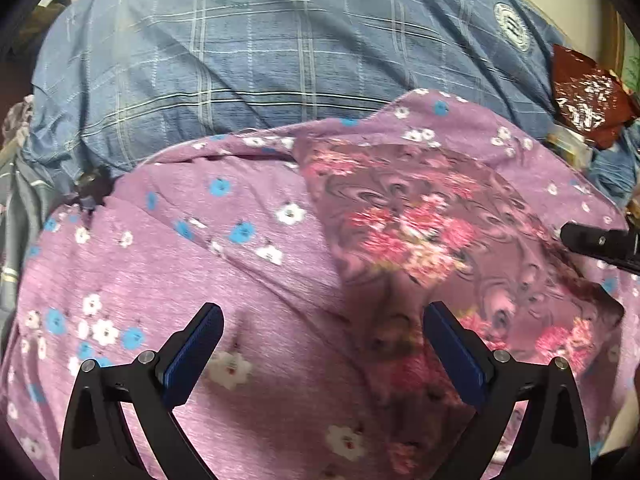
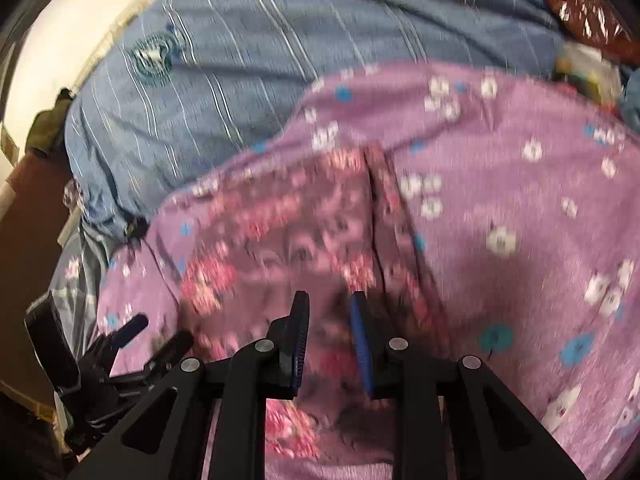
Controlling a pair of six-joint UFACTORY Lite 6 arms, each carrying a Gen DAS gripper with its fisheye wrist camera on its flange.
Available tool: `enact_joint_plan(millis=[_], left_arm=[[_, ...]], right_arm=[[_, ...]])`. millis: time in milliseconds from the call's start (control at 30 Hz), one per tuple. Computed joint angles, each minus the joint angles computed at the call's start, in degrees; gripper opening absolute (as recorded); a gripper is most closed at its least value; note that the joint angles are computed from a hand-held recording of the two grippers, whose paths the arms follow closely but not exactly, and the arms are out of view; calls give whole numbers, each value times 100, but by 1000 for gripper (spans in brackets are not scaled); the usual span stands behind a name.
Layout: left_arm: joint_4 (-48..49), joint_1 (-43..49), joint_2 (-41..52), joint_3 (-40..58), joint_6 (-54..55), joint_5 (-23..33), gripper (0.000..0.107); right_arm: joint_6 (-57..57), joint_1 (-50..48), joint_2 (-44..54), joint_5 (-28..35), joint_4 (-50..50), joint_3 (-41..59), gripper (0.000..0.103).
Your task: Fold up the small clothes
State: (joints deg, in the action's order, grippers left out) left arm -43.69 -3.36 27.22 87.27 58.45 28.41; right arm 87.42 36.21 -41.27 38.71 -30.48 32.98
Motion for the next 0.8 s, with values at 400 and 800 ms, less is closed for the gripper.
enact_joint_plan(millis=[400,800], left_arm=[[95,-266,-546,-738,91,-724,101],[676,-519,-406,-689,-657,-960,102]], right_arm=[[1191,-223,694,-873,-890,91,27],[1263,286,987,-428,-1251,290,28]])
